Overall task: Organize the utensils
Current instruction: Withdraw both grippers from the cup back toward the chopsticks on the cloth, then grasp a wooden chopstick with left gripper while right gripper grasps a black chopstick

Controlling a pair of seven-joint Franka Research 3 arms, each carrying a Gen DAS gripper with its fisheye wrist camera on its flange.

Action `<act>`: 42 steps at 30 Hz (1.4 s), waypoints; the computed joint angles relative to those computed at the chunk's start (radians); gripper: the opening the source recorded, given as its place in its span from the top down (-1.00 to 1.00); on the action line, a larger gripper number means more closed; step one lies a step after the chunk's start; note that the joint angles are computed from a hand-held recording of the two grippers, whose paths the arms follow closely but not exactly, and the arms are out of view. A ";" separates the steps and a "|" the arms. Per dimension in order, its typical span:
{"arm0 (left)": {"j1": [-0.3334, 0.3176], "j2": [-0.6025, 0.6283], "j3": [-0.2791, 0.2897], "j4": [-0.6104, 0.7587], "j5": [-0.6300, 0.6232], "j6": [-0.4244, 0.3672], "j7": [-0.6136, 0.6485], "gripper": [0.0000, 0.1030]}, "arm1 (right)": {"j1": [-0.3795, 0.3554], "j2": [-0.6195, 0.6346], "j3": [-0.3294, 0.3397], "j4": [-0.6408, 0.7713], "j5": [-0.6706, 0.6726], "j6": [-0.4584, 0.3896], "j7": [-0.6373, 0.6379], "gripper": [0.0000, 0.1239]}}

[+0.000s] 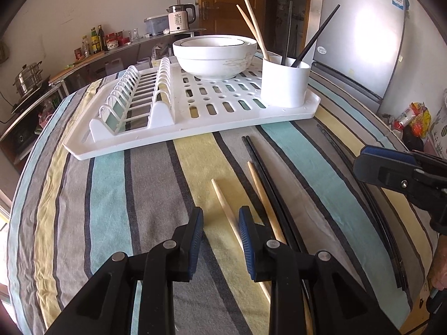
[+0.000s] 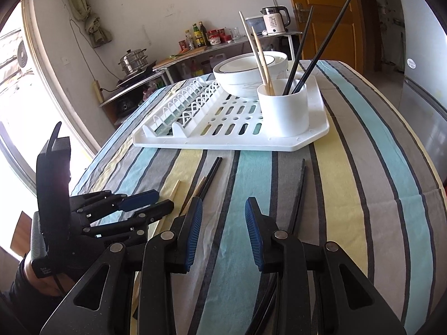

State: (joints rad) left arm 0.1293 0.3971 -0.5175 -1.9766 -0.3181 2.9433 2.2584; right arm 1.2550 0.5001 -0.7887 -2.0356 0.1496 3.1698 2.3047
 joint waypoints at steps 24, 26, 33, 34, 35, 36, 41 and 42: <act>0.067 0.012 -0.006 0.020 -0.069 -0.011 0.029 0.47 | -0.276 0.119 0.228 0.331 -0.318 -0.420 0.145 0.43; 0.058 0.013 0.002 0.022 -0.064 -0.010 0.025 0.49 | -0.304 0.110 0.254 0.327 -0.326 -0.409 0.161 0.43; 0.030 0.038 0.021 0.069 -0.036 -0.048 -0.005 0.77 | -0.422 0.137 0.358 0.427 -0.370 -0.476 0.163 0.60; 0.029 0.042 0.020 0.075 -0.036 -0.056 -0.002 0.78 | -0.439 0.139 0.374 0.436 -0.376 -0.480 0.161 0.66; 0.026 0.044 0.018 0.080 -0.037 -0.063 0.002 0.78 | -0.454 0.142 0.389 0.448 -0.385 -0.486 0.159 0.71; 0.024 0.044 0.018 0.081 -0.036 -0.068 0.006 0.78 | -0.468 0.142 0.405 0.452 -0.395 -0.489 0.157 0.72; 0.011 0.021 0.027 0.058 -0.048 -0.079 0.014 0.78 | -0.522 0.122 0.473 0.443 -0.449 -0.494 0.167 0.79; 0.005 0.016 0.032 0.057 -0.049 -0.087 0.012 0.78 | -0.529 0.121 0.483 0.447 -0.463 -0.499 0.173 0.81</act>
